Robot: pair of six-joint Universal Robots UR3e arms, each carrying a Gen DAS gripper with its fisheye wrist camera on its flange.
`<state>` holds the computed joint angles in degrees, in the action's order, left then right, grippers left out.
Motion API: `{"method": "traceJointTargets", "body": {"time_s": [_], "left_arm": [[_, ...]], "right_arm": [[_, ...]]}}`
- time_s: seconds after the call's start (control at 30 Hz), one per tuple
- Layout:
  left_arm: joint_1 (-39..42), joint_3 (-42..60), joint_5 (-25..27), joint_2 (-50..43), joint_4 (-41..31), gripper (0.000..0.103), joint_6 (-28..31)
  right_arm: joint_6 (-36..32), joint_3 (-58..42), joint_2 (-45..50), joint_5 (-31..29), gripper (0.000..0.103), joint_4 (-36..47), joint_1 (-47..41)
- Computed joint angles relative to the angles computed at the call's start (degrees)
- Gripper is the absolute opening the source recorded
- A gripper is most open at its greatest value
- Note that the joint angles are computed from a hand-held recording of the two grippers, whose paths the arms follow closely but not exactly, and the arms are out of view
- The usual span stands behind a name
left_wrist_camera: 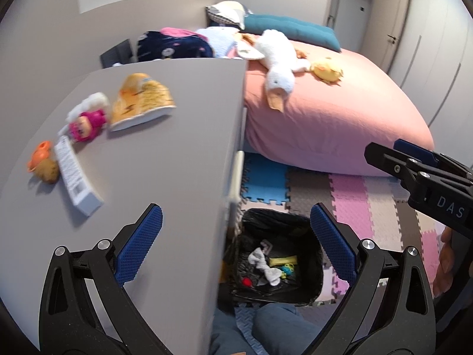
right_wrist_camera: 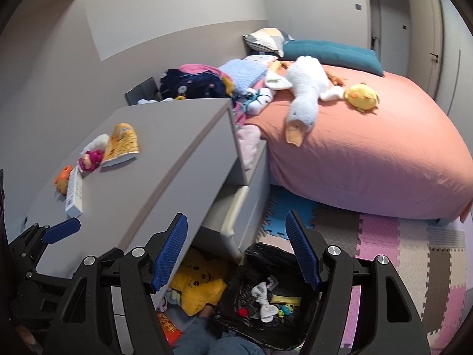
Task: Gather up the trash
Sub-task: 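Move both open tools back over the desk toward the white box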
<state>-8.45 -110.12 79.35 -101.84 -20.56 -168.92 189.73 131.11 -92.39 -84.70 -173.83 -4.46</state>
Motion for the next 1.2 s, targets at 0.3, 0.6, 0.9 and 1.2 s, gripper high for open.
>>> {"method": "traceJointTargets", "body": {"time_s": [0.3, 0.6, 0.9, 1.2], "left_arm": [[9.4, -5.8, -1.5, 5.4, 0.8, 0.097, 2.7], [19.8, -8.5, -4.1, 7.9, 0.7, 0.097, 5.7], [29.4, -8.0, -6.9, 7.4, 0.0, 0.097, 7.2], [34.4, -4.7, -6.3, 3.1, 0.4, 0.097, 7.2]], "right_arm": [[2.7, -10.9, 10.3, -2.6, 0.07, 0.4, 9.1], [3.7, -23.5, 19.8, -4.5, 0.07, 4.1, 17.0], [3.9, -37.7, 29.2, -4.9, 0.07, 9.8, 22.2], [3.1, -52.2, 37.7, -4.8, 0.07, 15.5, 26.5]]}}
